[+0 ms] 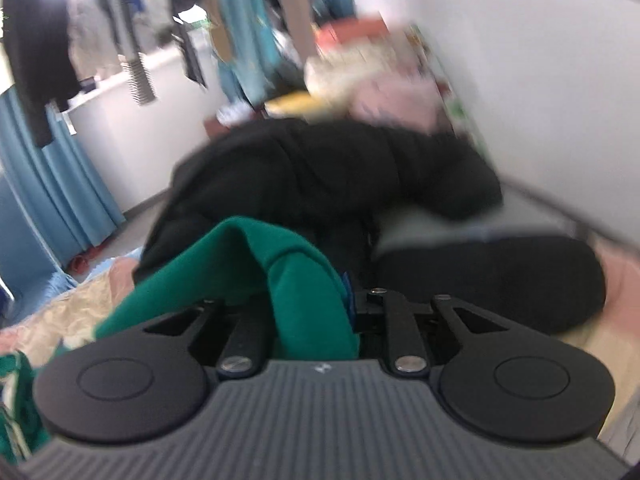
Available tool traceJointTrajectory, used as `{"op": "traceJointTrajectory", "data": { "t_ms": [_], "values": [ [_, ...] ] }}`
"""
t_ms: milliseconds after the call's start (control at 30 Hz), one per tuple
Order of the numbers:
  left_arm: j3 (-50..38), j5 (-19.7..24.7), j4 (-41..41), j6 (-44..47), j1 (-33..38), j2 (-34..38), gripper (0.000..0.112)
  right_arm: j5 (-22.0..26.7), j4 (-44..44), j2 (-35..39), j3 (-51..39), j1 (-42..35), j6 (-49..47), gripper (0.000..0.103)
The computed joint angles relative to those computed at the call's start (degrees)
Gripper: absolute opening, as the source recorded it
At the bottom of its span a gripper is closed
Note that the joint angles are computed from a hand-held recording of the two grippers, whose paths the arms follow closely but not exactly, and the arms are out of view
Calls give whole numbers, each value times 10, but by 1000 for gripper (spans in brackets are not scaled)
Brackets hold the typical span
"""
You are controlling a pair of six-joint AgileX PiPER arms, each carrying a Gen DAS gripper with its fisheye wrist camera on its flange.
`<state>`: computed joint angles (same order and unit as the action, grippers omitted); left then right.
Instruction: Fold large clothes
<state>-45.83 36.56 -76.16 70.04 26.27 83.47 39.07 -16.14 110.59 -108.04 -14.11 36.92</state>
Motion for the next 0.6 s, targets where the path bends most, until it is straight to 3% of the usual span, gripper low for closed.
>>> {"op": "traceJointTrajectory", "data": {
  "t_ms": [167, 300, 500, 600],
  "values": [
    [-4, -3, 39, -40, 5, -21, 54, 42, 119, -34, 12, 16, -84, 21],
    [-4, 35, 47, -53, 32, -39, 54, 68, 183, -102, 23, 58, -133, 21],
    [-5, 114, 34, -53, 102, -81, 54, 119, 157, -188, -11, 211, -124, 23],
    [-16, 163, 24, -59, 151, -89, 54, 142, 108, -187, -48, 312, -95, 23]
  ]
}}
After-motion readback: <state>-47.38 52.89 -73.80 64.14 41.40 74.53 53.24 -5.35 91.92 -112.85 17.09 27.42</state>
